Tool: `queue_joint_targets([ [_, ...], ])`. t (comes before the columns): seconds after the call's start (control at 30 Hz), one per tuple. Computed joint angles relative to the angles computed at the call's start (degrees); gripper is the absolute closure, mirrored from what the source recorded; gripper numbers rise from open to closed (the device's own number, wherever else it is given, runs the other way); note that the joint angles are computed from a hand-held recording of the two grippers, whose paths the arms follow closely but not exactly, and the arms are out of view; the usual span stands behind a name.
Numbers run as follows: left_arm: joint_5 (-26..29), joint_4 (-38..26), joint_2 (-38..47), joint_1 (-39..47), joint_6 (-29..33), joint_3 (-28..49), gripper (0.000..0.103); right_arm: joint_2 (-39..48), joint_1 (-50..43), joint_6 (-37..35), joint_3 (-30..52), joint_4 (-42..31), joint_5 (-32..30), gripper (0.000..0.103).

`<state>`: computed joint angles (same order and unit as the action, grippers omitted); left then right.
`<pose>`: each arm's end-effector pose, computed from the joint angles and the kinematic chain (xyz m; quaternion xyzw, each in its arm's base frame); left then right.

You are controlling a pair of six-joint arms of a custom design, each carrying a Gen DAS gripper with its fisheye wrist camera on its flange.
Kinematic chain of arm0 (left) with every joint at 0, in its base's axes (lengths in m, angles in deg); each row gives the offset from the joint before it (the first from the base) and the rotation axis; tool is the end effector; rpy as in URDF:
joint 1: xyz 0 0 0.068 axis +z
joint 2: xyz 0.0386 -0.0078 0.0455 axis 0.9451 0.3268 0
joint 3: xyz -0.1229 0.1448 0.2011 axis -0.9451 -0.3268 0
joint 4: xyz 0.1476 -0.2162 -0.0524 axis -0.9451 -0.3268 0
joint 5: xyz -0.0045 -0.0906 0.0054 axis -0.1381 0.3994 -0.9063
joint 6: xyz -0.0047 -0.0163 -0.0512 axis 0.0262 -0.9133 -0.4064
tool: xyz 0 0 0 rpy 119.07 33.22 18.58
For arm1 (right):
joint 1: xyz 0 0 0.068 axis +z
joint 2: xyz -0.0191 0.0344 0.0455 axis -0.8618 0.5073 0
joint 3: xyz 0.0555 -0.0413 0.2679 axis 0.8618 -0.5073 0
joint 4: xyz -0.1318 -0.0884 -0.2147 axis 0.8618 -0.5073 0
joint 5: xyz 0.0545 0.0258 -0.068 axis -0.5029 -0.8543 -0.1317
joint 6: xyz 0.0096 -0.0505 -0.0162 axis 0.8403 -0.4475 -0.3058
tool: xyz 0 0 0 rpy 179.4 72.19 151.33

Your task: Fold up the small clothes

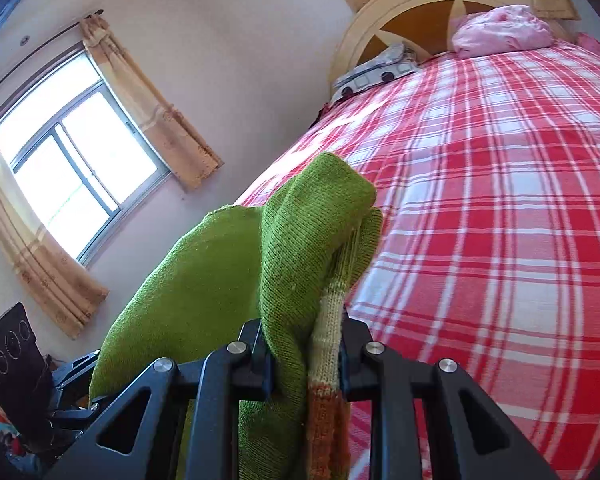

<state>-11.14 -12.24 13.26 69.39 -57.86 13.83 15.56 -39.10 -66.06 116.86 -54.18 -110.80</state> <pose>0.2345 -0.0092 0.2345 0.0506 0.8916 -0.0330 0.4487 0.3730 0.1626 0.2166 -0.1833 0.8317 0.4159 0.3188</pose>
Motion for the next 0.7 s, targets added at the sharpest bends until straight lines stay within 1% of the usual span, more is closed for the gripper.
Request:
queue_joint_targets([
  [0.17,1.62,-2.11,-4.61,5.02,2.78,-2.47,0.067,1.63,4.36,1.05,1.88,0.27,0.71,0.079],
  [0.33,4.37,-4.05,-7.7,10.84,5.41,-4.1,0.067,3.63,8.78,1.99,4.5,-0.25,2.11,0.079],
  [0.5,7.57,-5.65,-10.31,17.27,8.69,-5.94,0.067,6.48,12.77,1.63,8.84,-2.75,3.5,0.079],
  [0.7,12.36,-6.71,-11.42,25.6,11.43,-6.99,0.067,10.98,16.87,2.17,15.09,-5.39,4.81,0.079],
])
